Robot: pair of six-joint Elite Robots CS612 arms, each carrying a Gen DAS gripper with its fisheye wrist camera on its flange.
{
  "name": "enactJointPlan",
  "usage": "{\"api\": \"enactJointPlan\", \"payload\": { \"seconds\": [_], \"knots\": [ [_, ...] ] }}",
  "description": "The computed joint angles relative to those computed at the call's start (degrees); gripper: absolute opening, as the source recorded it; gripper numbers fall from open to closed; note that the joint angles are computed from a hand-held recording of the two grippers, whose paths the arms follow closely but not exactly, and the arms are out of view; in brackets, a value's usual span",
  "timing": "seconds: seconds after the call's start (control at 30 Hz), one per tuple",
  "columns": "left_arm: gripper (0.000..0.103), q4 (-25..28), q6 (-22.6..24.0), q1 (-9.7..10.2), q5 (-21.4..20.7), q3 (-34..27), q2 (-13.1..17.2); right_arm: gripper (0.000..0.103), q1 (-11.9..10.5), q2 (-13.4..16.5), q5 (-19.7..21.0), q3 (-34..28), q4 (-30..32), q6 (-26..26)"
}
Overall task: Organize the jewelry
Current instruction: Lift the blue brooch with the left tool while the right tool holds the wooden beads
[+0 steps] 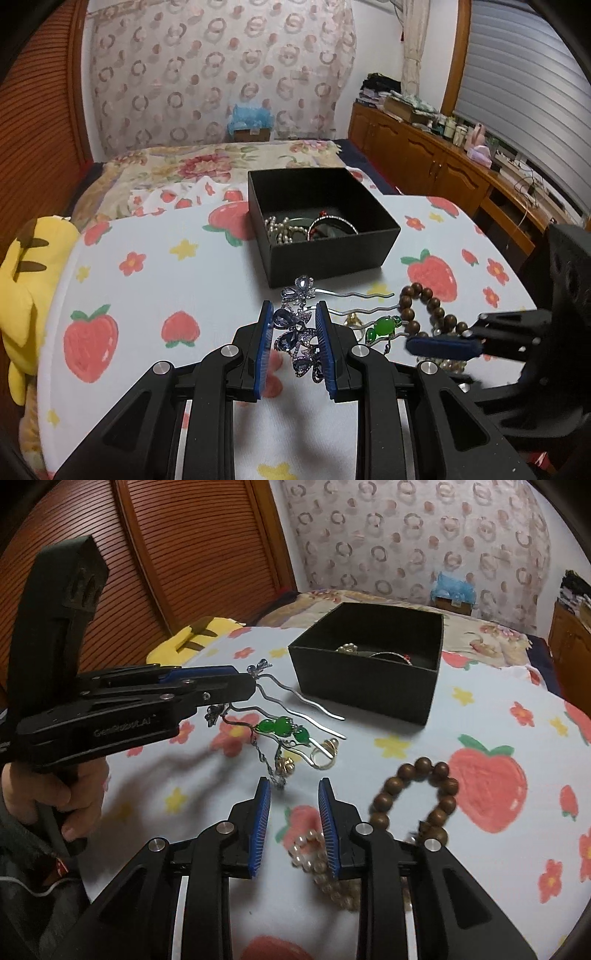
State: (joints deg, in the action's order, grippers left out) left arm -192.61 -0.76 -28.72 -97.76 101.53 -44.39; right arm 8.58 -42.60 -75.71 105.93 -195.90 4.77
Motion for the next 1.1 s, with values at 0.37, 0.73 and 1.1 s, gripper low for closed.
{"api": "enactJointPlan", "payload": {
  "seconds": [0.37,0.73,1.1],
  "knots": [
    [0.022,-1.6,-2.2,0.15,-0.3,0.1,-0.1,0.014,-0.2,1.5,2.5,-2.3,-0.7,4.5],
    [0.02,-1.8,-1.9,-0.15,2.8,-0.3,0.6,0.003,-0.7,0.6,3.8,-0.3,-3.4,4.4],
    [0.019,-0.2,-2.0,0.33,3.2,-0.9,1.4,0.003,-1.1,-0.8,0.2,1.3,-4.8,4.4]
  ]
}}
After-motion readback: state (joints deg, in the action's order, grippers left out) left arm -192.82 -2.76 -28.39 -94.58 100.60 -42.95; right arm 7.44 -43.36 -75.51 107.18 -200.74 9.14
